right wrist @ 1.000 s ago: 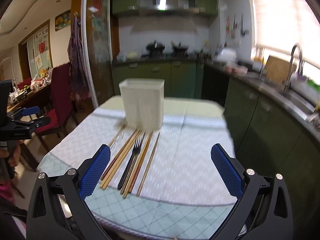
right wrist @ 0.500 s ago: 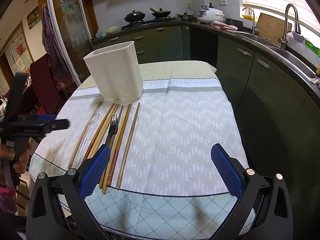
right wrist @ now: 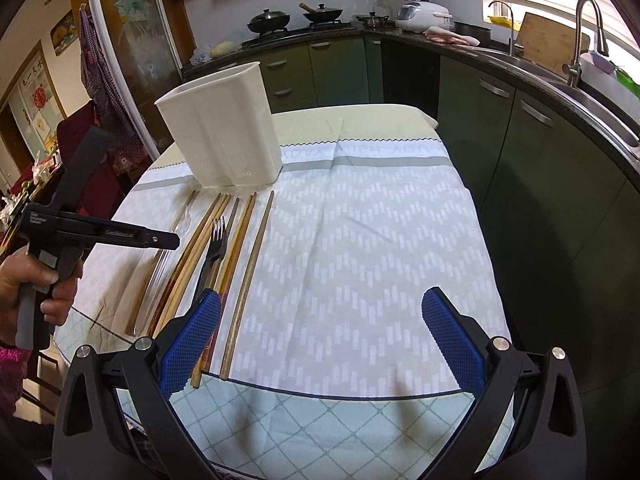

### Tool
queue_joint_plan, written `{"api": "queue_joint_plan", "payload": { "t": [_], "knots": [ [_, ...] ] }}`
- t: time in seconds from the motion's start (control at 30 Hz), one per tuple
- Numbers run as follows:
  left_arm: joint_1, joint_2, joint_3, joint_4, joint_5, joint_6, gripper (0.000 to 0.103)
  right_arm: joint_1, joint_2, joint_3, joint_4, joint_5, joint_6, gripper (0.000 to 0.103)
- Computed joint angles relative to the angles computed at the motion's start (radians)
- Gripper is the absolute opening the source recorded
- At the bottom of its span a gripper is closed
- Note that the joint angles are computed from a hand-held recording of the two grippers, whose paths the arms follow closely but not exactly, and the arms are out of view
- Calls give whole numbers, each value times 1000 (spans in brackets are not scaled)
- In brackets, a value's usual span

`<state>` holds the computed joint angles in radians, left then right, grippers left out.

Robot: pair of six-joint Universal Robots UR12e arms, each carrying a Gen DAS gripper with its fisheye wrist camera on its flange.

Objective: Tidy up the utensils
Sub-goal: 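Grasp the clear spoon with the left tool while the right tool nears the fork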

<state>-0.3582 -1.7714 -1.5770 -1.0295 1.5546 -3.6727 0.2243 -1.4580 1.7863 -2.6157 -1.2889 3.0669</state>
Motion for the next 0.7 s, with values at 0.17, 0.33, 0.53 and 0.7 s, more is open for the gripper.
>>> {"api": "queue_joint_plan", "payload": {
  "t": [0.17,0.33,0.53,0.7],
  "knots": [
    [-2,-13,20,-39,28,-16,30,0,5,-5,-3,6,-5,99],
    [0,-14,23,-58,19,-6,30,-2,9,-6,-4,12,-4,99],
    [-4,-30,35,-69,43,-1,20,1,13,-7,2,17,-14,99],
    [1,-30,30,-56,33,9,9,18,30,-46,57,29,-51,99]
  ]
}}
